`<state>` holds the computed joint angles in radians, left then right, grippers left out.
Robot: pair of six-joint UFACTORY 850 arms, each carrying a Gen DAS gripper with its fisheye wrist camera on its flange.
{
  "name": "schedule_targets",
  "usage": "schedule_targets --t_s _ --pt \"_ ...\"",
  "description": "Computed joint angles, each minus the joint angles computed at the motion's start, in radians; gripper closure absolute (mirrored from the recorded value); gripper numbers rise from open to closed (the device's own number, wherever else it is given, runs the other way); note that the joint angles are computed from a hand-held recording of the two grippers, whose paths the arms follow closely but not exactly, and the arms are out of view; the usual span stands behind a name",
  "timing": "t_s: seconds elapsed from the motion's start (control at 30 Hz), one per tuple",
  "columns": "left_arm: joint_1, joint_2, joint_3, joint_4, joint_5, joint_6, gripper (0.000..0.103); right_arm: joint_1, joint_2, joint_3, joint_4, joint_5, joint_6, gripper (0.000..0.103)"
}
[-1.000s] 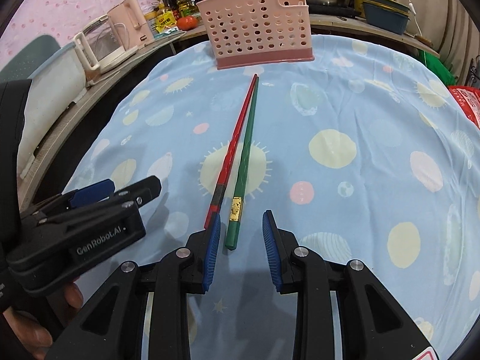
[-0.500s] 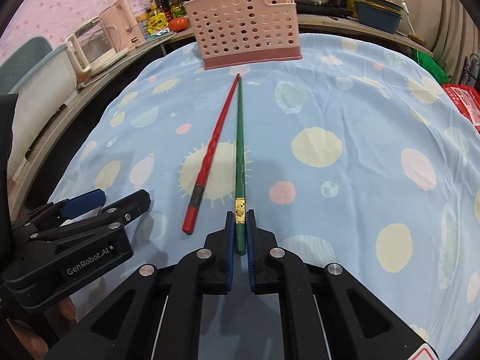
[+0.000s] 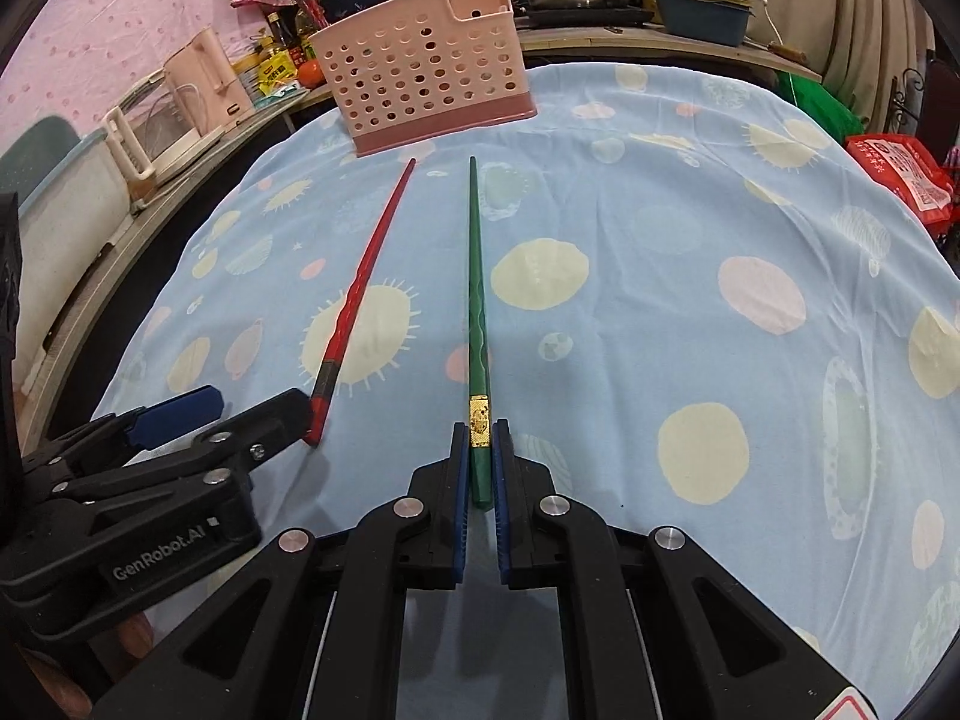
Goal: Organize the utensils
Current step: 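Grasp the green chopstick with the right tool while the left tool grasps the red chopstick, then lift both chopsticks and carry both tools over the basket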
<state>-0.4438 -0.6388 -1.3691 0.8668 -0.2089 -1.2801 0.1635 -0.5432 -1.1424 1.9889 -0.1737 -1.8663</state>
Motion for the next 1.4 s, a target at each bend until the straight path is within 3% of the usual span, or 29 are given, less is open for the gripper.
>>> schedule_targets --t_s 0.17,0.3,0.6,0.7,1.03,1.4 --pt "0.001 -0.039 -0.052 -0.139 -0.007 0.149 0.041 -0.002 0.001 0.002 -0.008 -0.005 0.008 0.096" --pt "-0.002 -0.050 -0.065 -0.080 -0.022 0.103 0.051 -0.002 0.001 0.003 -0.006 -0.005 0.006 0.096" --pt "-0.007 -0.046 -0.057 0.004 -0.025 0.045 0.090 -0.003 0.000 0.002 -0.003 -0.007 0.002 0.096" --pt "-0.004 -0.041 -0.051 -0.037 -0.014 0.084 0.096 -0.001 0.001 0.003 -0.002 -0.007 0.002 0.096" --pt "-0.006 -0.009 -0.018 -0.161 0.009 0.195 0.096 0.000 0.043 0.043 0.026 -0.030 -0.035 0.096" --pt "0.001 0.082 0.060 -0.060 0.052 0.070 0.096 -0.013 0.130 0.101 0.060 -0.080 -0.068 0.096"
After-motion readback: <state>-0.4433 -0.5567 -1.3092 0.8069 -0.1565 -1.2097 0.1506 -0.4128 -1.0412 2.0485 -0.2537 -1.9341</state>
